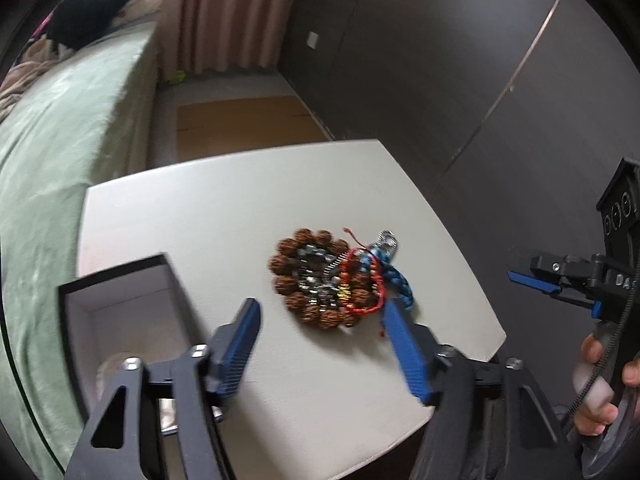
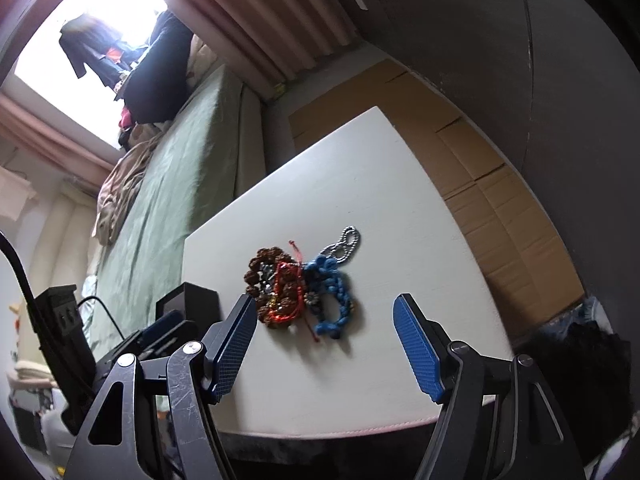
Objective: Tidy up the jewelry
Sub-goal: 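Grasp the red string bracelet with the left tool, then grasp the blue braided cord with the right tool while the left tool carries the red bracelet to the box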
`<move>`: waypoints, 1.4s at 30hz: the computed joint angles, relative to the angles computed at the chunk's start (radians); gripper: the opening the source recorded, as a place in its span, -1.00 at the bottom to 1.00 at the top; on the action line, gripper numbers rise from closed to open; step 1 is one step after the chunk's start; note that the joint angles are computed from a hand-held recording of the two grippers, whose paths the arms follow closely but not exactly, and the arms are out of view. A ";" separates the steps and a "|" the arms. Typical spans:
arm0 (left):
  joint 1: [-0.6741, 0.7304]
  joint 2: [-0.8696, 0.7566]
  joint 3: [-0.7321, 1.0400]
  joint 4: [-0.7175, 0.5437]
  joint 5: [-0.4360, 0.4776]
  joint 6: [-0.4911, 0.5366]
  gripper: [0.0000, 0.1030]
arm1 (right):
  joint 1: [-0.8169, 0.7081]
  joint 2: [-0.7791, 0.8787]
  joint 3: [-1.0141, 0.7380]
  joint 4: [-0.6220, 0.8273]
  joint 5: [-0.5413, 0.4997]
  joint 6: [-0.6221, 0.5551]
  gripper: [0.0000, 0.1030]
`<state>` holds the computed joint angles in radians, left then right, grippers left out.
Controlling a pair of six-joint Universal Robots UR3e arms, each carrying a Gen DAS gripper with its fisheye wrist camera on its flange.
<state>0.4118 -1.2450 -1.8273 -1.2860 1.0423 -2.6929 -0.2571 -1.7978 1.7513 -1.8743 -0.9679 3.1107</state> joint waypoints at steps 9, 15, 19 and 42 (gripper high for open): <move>-0.103 -0.161 0.023 0.088 0.032 -0.122 -0.33 | -0.048 0.016 0.023 0.034 0.028 -0.072 0.38; -0.127 -0.222 0.034 0.109 0.035 -0.170 -0.48 | -0.059 0.029 0.015 0.047 0.024 -0.097 0.38; -0.128 -0.241 0.037 0.097 0.021 -0.177 -0.59 | -0.066 0.038 0.013 0.047 0.023 -0.104 0.38; 0.183 0.057 0.078 -0.277 -0.201 0.119 -0.95 | 0.164 0.273 -0.057 -0.141 -0.121 0.015 -0.23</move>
<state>0.5949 -1.1877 -1.7498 -1.5630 0.8414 -2.5739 -0.0932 -1.5251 1.6942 -2.0158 -1.0891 3.1256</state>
